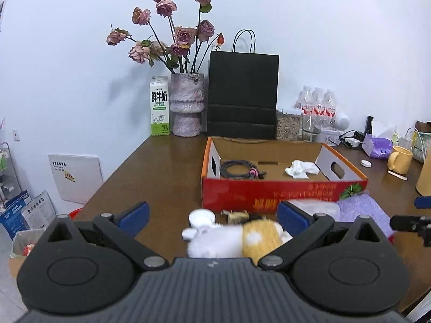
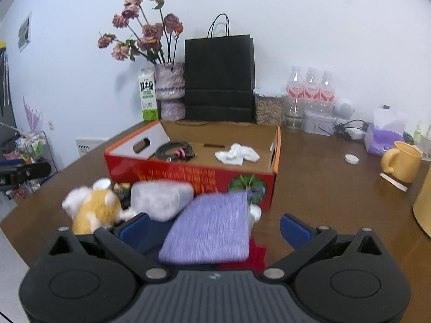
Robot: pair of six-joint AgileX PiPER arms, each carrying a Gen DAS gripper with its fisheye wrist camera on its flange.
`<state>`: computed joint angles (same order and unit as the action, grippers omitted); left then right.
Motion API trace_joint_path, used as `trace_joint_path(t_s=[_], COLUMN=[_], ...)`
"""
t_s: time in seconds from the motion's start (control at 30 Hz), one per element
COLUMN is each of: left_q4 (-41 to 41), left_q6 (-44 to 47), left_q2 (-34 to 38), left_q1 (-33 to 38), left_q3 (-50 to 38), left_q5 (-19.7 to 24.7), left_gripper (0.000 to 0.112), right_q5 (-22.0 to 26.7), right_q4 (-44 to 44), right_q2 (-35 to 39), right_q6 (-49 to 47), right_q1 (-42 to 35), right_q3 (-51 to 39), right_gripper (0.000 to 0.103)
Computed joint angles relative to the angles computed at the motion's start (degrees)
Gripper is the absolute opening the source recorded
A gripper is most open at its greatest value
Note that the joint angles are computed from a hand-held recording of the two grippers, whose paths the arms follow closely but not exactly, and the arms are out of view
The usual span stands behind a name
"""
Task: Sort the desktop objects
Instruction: 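Move both tools back toward the plush toy and purple pouch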
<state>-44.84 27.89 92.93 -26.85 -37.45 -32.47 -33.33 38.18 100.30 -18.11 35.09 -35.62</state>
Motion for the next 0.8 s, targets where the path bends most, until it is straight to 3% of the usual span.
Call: trace_joint_path(t_s=[0.1,0.2,0.37,0.8], left_q4=[1.04,3.46,2.42,-1.18], left_q6=[-5.85,-10.13,-9.01,-6.55], left_q2=[0.70,1.68,3.38,10.58], left_q1=[-1.42,-1.83,-3.06,-3.63], left_q3=[2.37,3.01,1.70,-5.46], left_q5=[-1.86,-0.47,-0.05,5.28], left_gripper=[0.103,0.103,0.103,0.103], right_q5=[-5.30,-8.01,-10.64,-9.60], right_q4=[2.65,1.64,8.04,7.64], right_q2=[2.41,4.11,5.31,9.61], right_q6=[2.60,7.49,1.49,0.23], right_q1=[3.92,6.11,9.13,6.29], right_q3=[2.17,3.64,2.43,-1.62], right_gripper=[0.103,0.103,0.103,0.103])
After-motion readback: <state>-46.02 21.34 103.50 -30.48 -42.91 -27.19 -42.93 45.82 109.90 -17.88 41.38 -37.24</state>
